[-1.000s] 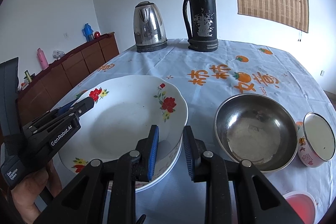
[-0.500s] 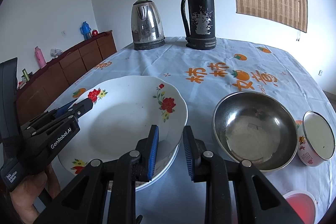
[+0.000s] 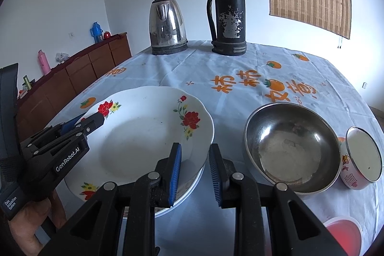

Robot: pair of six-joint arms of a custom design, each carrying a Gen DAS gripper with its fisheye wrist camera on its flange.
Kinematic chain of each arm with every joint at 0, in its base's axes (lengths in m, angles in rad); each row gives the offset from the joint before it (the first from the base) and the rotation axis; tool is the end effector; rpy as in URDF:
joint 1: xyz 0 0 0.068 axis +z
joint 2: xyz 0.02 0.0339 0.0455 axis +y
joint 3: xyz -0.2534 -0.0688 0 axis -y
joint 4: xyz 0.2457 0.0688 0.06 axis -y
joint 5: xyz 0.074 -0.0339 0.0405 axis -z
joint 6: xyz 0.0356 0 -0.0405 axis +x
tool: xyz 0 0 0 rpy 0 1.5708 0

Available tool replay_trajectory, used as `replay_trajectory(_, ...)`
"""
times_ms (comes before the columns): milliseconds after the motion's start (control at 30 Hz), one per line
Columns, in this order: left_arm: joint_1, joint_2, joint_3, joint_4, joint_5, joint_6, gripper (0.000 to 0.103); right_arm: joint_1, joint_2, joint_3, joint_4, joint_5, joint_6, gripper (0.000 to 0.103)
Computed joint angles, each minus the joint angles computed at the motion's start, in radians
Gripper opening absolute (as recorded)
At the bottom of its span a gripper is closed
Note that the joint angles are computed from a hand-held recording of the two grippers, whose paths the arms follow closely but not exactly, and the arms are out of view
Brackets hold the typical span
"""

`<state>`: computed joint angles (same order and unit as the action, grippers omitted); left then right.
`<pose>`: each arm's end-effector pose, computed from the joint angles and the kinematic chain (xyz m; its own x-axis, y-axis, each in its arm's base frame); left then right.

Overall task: Organize plates and bowls
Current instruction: 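Carry the red-floral plate in the left gripper above the pink-floral plate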

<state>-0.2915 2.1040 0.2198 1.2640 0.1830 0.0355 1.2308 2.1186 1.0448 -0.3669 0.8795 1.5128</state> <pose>0.2077 -0.0691 0.0161 -0.5413 0.1988 -0.8170 0.4439 0.8928 -0.0768 0.1374 0.3061 0.0466 -0.5859 0.2521 -0.7701 0.2972 0.9510 0.0852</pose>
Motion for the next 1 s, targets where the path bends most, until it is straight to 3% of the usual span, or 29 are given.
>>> replay_trajectory(1000,0.009,0.015,0.021,-0.062,0.004,0.034,0.023,-0.008,0.038,0.04,-0.028,-0.014,-0.018,0.026)
